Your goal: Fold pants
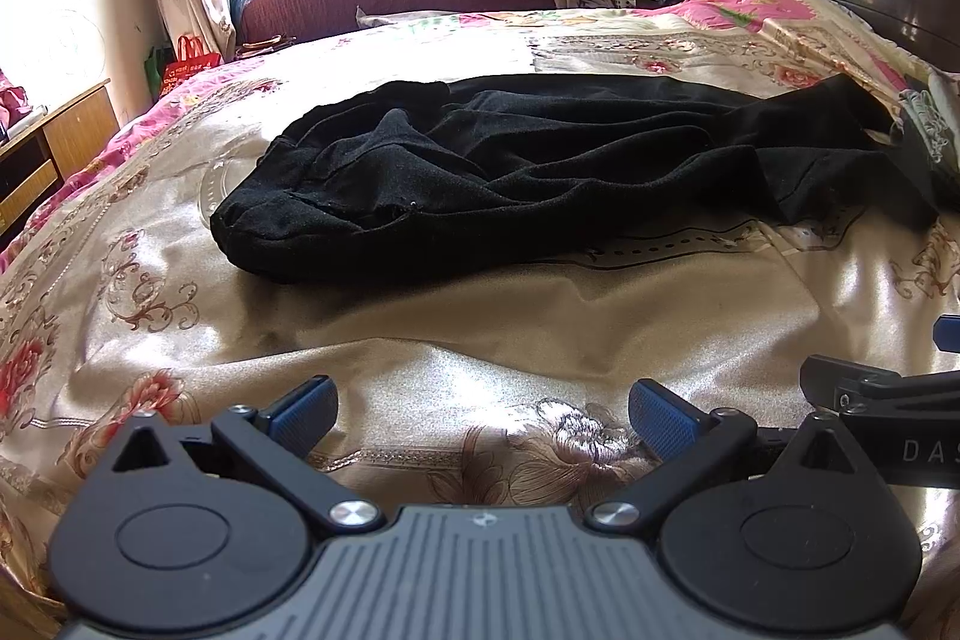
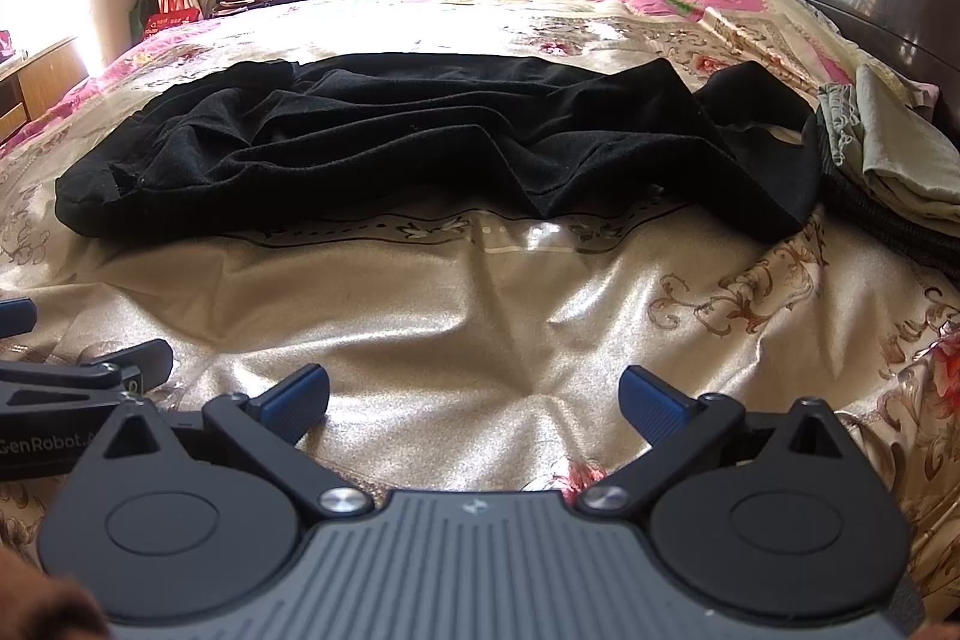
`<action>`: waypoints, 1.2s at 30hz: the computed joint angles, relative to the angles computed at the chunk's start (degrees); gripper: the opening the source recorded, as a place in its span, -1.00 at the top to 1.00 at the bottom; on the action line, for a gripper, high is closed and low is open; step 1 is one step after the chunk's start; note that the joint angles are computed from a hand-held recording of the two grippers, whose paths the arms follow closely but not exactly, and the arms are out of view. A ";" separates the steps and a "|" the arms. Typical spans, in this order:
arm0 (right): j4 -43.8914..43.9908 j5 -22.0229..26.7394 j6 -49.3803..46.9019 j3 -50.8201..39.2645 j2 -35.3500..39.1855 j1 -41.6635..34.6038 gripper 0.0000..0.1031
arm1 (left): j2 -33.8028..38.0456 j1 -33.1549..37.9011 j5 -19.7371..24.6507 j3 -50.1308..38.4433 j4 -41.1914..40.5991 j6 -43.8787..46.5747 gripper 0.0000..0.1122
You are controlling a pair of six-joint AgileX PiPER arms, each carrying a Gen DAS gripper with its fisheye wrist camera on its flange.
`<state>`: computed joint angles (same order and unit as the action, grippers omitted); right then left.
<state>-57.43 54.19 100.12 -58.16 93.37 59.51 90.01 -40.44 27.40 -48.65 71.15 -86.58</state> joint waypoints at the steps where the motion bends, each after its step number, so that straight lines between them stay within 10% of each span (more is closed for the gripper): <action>1: 0.00 0.00 0.00 0.00 0.00 0.00 -0.98 | -0.04 -0.09 0.15 -0.04 -0.07 0.08 -0.84; 36: -0.76 -0.38 0.89 -0.01 0.52 0.11 -0.98 | -0.51 -0.16 0.94 0.70 4.73 -3.32 -0.84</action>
<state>-58.18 53.81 101.01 -58.16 93.88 59.62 89.50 -40.60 28.34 -47.95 75.88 -89.90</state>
